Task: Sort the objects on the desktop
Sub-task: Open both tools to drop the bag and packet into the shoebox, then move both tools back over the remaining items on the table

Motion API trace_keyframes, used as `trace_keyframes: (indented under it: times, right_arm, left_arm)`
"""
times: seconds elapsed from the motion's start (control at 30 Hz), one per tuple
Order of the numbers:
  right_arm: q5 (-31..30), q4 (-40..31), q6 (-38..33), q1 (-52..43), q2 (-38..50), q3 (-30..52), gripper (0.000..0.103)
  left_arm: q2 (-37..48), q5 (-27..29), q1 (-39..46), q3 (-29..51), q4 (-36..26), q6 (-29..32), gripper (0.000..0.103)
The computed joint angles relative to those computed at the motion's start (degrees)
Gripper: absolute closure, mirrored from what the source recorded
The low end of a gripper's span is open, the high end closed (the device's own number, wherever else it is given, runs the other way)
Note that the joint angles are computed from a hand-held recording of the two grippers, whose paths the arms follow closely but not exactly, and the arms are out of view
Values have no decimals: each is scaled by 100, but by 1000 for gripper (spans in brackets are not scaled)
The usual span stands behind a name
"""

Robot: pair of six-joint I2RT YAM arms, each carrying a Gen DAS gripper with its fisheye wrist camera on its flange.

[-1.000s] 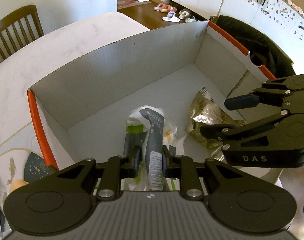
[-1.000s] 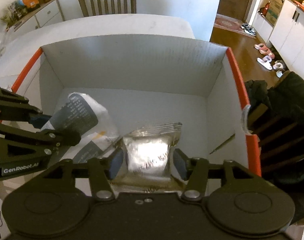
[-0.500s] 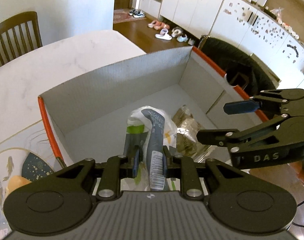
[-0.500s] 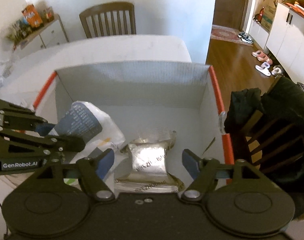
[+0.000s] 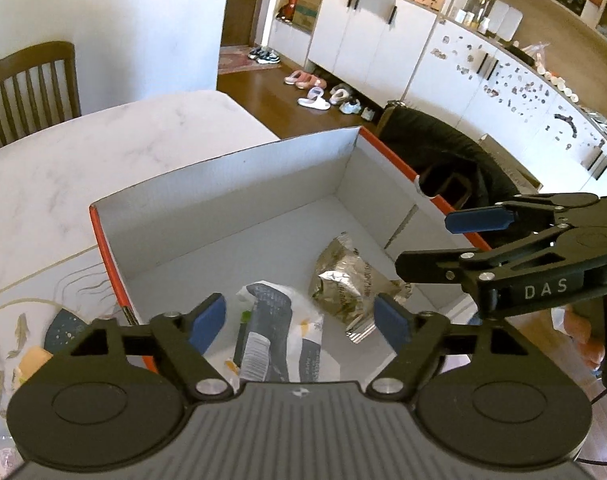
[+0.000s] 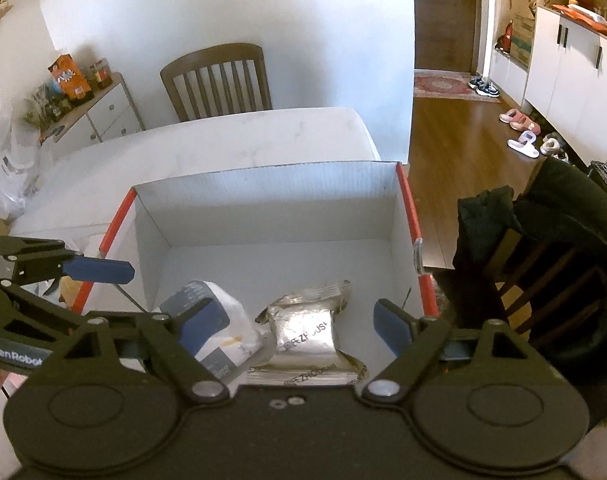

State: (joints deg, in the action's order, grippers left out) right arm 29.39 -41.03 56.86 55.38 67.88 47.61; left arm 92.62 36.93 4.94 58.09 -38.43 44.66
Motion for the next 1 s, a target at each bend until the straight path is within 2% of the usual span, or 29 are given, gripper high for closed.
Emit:
trace_keyframes:
  times: [0.2, 0.4, 0.67, 0.73, 0.83, 0.9, 1.0]
  right_arm:
    - [218, -107, 263, 241, -41, 68, 16]
    - [665, -257, 528, 682, 2, 300, 15]
    - [1236, -179, 674, 1300, 531, 952, 12]
    - [1347, -107, 691, 1445, 723, 1138, 8]
    - [1421, 187, 580, 1633, 979, 1331, 4]
    - [1460, 284, 481, 1748, 1235, 1541, 3]
    - [1582, 300, 389, 1928, 1693, 1951, 1]
  left_arm:
    - [-283, 453, 372, -140, -128, 248, 19]
    - [-567, 1077, 1066, -71, -498, 830, 19]
    - [-127, 1854, 2314, 761, -1893, 1866, 15]
    - [113, 1963, 2618, 1067, -2302, 2188, 14]
    - [356, 2047, 3094, 1325, -2627, 2690, 0]
    - [471, 2027, 3372, 1409, -2655, 2967, 0]
    - [845, 1947, 3771, 1736, -3056, 3544, 0]
